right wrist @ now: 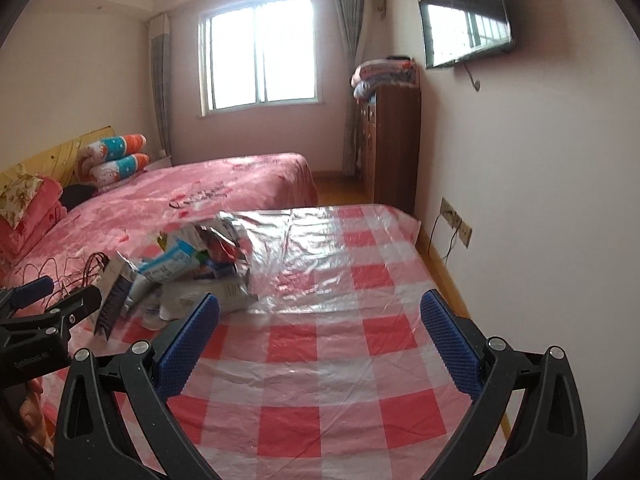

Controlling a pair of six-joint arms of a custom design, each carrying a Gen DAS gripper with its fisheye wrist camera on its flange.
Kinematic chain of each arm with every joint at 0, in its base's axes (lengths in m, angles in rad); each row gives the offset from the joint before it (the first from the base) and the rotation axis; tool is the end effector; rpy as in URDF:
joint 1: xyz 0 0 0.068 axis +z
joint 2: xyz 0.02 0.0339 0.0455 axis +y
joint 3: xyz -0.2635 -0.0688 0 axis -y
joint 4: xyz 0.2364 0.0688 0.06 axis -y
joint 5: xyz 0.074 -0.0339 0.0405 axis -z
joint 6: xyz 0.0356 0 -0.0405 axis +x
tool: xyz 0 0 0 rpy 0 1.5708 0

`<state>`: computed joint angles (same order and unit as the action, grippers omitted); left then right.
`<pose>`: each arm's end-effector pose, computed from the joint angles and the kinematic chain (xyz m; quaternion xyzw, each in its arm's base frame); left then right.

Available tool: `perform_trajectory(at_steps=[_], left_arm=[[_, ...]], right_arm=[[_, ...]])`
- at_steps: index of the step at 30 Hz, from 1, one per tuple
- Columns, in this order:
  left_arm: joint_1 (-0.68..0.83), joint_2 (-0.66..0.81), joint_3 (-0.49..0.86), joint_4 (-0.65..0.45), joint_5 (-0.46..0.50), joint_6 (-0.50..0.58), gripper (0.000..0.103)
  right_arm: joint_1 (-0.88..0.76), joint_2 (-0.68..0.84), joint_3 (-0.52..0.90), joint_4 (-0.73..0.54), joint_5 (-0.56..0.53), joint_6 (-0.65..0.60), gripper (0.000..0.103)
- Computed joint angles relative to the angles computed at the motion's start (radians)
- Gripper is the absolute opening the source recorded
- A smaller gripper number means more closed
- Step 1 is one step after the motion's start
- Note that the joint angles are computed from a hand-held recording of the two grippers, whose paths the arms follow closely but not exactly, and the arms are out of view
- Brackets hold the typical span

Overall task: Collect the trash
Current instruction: 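Move both tools toward the trash pile on the checked sheet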

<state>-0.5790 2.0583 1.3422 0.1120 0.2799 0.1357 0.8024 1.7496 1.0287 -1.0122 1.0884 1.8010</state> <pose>0.3715 -0.2546 0.1749 0.3674 0.7987 -0.2217 0.4218 0.2099 0.1718 0.1725 0.3714 0.7687 -0.2040 0.4790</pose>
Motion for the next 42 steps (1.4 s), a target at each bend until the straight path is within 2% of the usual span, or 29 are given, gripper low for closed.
perform_trajectory(at_steps=[8, 16, 24, 30, 34, 36, 39, 40, 42], left_arm=[[0.051, -0.059, -0.063, 0.019, 0.049, -0.021, 0.099], [0.076, -0.101, -0.121, 0.073, 0.061, -0.022, 0.099], [0.104, -0.085, -0.127, 0.097, 0.052, -0.008, 0.099], [0.123, -0.041, -0.094, 0.111, 0.056, -0.004, 0.099], [0.136, 0.022, -0.008, 0.06, 0.072, 0.022, 0.099], [0.146, 0.05, 0.025, 0.051, 0.084, 0.037, 0.099], [0.166, 0.127, 0.145, -0.039, 0.117, 0.06, 0.099], [0.179, 0.165, 0.209, -0.096, 0.148, 0.068, 0.099], [0.201, 0.246, 0.352, -0.218, 0.211, 0.091, 0.099]], right_arm=[[0.071, 0.067, 0.143, -0.254, 0.026, 0.171, 0.099], [0.098, 0.114, 0.212, -0.351, 0.026, 0.22, 0.099], [0.069, 0.11, 0.212, -0.273, 0.029, 0.107, 0.099], [0.021, 0.094, 0.173, -0.117, 0.021, -0.041, 0.099], [-0.014, 0.073, 0.121, 0.009, -0.009, -0.138, 0.099], [-0.042, 0.027, 0.041, 0.169, -0.037, -0.239, 0.099], [-0.083, -0.044, -0.084, 0.397, -0.095, -0.355, 0.099], [-0.102, -0.079, -0.149, 0.516, -0.125, -0.415, 0.099], [-0.127, -0.11, -0.221, 0.653, -0.171, -0.472, 0.099]])
